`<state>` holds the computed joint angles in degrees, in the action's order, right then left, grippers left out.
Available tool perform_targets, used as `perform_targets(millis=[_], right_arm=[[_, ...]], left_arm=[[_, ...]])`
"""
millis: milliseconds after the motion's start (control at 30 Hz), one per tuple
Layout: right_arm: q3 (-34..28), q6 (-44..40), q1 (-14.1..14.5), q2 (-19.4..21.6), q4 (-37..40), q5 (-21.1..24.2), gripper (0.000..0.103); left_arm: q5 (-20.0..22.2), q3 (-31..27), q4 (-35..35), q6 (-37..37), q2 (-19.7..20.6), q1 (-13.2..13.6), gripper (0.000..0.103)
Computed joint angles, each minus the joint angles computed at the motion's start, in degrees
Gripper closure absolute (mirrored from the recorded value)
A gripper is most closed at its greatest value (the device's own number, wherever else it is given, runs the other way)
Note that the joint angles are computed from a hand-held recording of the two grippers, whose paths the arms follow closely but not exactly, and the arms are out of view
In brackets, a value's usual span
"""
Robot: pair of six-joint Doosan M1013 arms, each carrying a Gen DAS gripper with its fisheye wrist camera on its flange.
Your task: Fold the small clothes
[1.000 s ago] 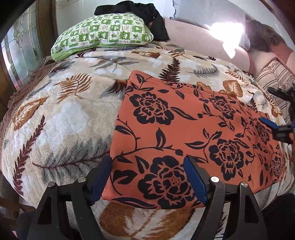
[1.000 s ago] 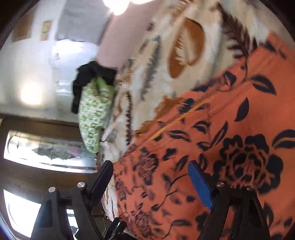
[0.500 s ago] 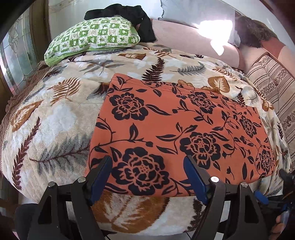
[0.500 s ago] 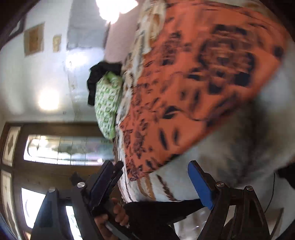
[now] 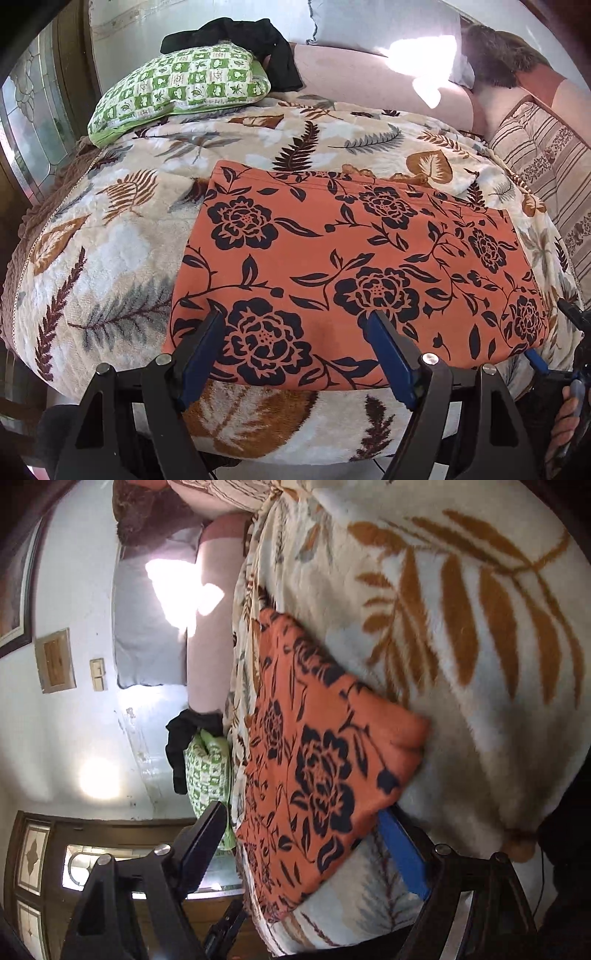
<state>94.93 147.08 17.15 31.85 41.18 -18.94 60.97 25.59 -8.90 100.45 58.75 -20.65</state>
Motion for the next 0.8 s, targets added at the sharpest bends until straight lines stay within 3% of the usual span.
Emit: perform_targets(millis=[533, 800], right_arm=[[-2.1, -13.9, -1.6, 0.1, 10.2, 4.7, 0.017], [-1.2, -10.2, -2.2, -0.7, 4.7, 3.2, 0.017]], left_arm=[[1.6, -1.9, -0.6, -0.9, 1.2, 0.4, 0.023], [4.5, -5.4, 0.2, -1.3, 3.3, -0.1, 0.023]])
